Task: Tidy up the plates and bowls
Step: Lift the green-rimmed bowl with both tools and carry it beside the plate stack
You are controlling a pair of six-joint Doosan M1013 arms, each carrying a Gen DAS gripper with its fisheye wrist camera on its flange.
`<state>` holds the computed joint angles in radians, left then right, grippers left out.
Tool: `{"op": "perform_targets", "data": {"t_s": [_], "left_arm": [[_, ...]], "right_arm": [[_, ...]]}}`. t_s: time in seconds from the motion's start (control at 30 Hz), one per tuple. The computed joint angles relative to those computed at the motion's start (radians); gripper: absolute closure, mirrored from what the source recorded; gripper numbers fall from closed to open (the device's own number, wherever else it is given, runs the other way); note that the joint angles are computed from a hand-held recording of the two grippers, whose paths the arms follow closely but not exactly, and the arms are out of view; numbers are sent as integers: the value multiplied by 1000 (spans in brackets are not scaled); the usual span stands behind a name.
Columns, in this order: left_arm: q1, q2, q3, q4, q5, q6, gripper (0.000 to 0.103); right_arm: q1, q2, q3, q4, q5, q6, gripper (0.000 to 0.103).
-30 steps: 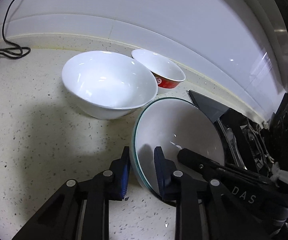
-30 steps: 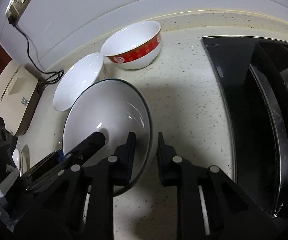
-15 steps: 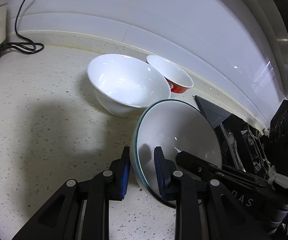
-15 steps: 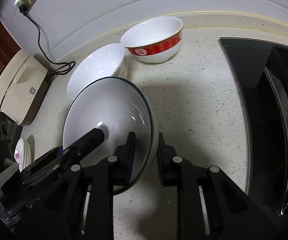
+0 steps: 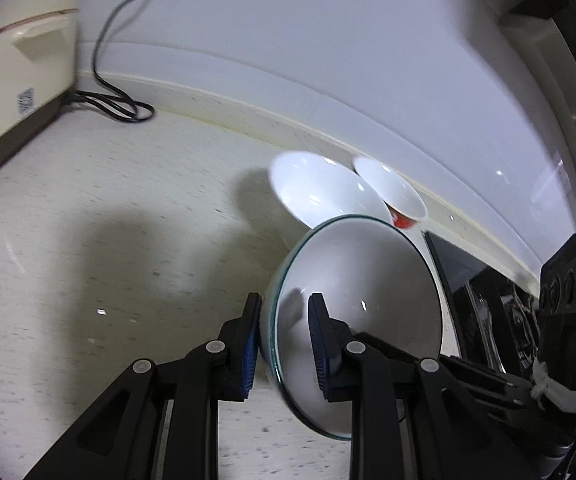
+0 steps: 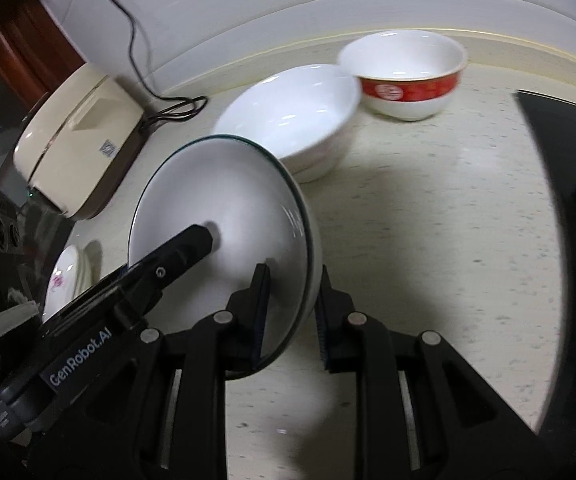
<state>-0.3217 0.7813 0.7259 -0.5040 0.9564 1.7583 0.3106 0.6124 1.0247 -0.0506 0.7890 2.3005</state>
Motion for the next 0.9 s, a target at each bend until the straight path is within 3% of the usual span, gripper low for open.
{"op": "perform_targets", "data": {"t_s": [0.4,0.67,0.73,0.77,0.83,0.9], "left_arm": [[31,-38,72,12,-107,-40,78],[56,-58,112,4,-155,-74,78],[58,-73,149,16,-210,-69,79],[55,-71,148,66,-201,-100,77],[74,-54,125,9,-149,-134,77],[79,-49,116,6,-153,-147,77]], "right_arm": [[14,37,-47,106,-45,-57,77],[35,74,-103,109,-55,-79,77],[39,81,-111,124,-68,-89,76],[39,83,-113,142,-77,-102,76],[43,89,-124,146,-79,-108,76],[45,97,-136,147,-82,-115,76]]}}
